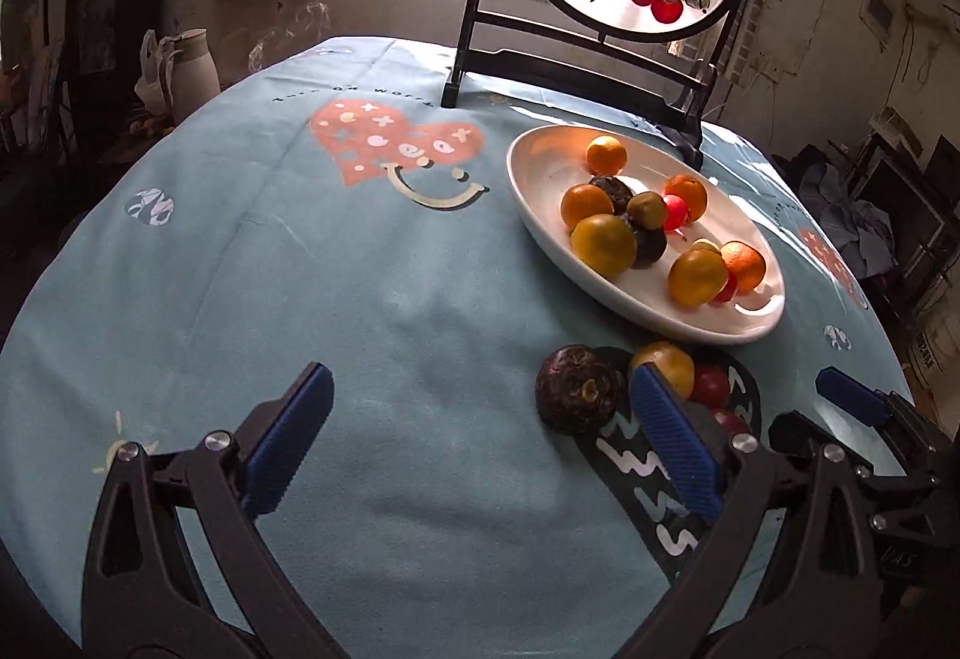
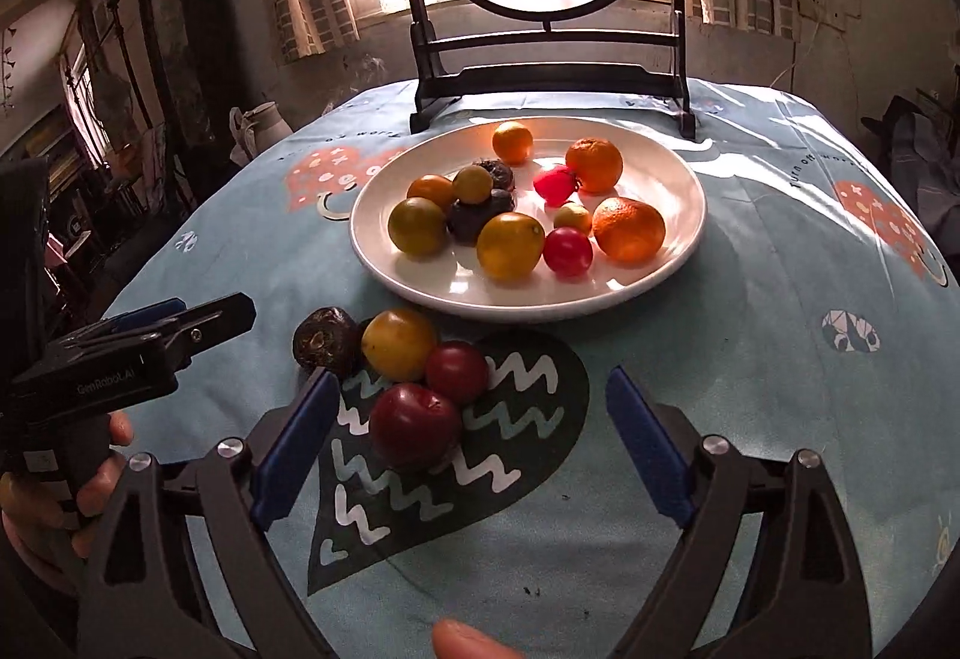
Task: Organize fruits
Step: 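Grasp the large dark red tomato with the right tool while the left tool grasps a red tomato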
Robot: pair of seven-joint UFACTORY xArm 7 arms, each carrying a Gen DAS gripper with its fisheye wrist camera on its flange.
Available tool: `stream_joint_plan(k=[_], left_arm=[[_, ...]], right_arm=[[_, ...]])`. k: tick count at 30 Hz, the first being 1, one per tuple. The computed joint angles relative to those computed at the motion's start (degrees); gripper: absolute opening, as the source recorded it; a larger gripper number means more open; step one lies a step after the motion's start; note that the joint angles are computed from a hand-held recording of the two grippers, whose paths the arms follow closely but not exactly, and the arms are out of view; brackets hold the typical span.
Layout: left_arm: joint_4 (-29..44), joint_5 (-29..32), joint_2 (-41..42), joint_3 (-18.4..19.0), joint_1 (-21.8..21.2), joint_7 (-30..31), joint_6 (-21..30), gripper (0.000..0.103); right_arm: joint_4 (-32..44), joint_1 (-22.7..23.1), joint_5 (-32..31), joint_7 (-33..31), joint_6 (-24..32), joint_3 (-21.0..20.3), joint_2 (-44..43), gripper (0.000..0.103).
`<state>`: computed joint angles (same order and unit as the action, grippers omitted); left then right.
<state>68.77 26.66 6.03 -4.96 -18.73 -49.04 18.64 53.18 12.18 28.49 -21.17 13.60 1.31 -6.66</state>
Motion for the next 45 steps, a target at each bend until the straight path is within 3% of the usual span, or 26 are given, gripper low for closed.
stream_joint_plan(k=[6, 15, 23, 36, 45], left_arm=[[0.3, 5.8, -0.1, 0.3, -0.8, -3.1, 1.6, 0.101], [0.7, 5.2, 0.1, -0.2, -1.0, -1.1, 1.9, 0.101], [0.1, 2.6, -0.2, -0.4, -0.5, 0.4, 1.4, 0.101], [-0.3, 4.2, -0.9, -0.5, -0.3, -0.8, 1.1, 0.101], [0.0, 6.3, -0.9, -0.4, -0.4, -2.4, 1.8, 0.101]], right_arm=[[0.0, -0.1, 0.3, -0.3, 0.8, 0.3, 0.1, 0.091], [0.0, -0.2, -1.2, -0.2, 1.5, 0.4, 0.4, 0.091], [1.0, 0.1, 2.2, -3.6, 5.0, 0.4, 1.2, 0.091], [2.8, -0.9, 4.0, -4.5, 7.6, 1.7, 3.7, 0.066], [3.2, -1.1, 8.9, -7.8, 7.5, 2.5, 4.4, 0.064]])
